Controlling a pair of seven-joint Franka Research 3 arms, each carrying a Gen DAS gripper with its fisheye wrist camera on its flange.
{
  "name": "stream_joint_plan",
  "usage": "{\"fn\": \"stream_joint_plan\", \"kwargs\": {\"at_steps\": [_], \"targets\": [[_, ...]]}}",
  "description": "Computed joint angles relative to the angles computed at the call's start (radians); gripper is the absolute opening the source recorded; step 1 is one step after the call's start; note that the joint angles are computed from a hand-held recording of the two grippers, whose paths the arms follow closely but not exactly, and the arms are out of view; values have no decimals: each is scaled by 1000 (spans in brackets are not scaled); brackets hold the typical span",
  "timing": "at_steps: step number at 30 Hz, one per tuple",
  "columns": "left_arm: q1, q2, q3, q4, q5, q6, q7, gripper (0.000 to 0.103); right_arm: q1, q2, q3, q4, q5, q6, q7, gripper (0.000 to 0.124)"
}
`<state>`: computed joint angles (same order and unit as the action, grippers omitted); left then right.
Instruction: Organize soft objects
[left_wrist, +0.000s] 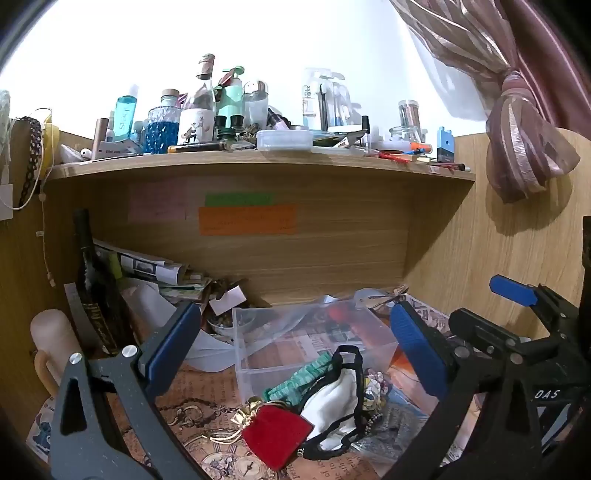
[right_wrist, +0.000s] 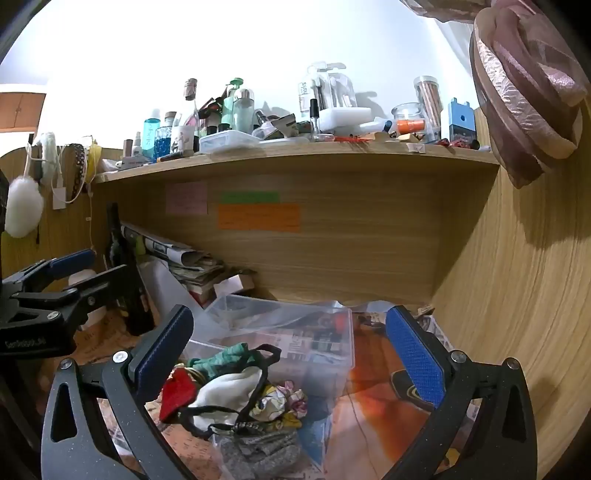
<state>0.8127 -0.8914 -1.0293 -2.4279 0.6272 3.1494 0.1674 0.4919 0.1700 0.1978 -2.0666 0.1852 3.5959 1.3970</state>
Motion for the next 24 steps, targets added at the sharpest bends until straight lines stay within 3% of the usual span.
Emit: {"fn": "stream_joint_plan", "kwargs": {"at_steps": [4,8,13,24], "targets": [[14,-7,-11,12,-6,-17,-10,103,-7,2,3,1,-12,-3,13,103],[30,-35,-13,-2,-4,25,-23,103,-4,4,1,5,-8,-6,13,103],[13,-9,-14,19,-10,-13,-6,103,-7,4,4,7,-15,-7,28,103],[26,-19,-17,-6,-16,32,-3,103,-11,9,3,7,-26,1,48,103]]}}
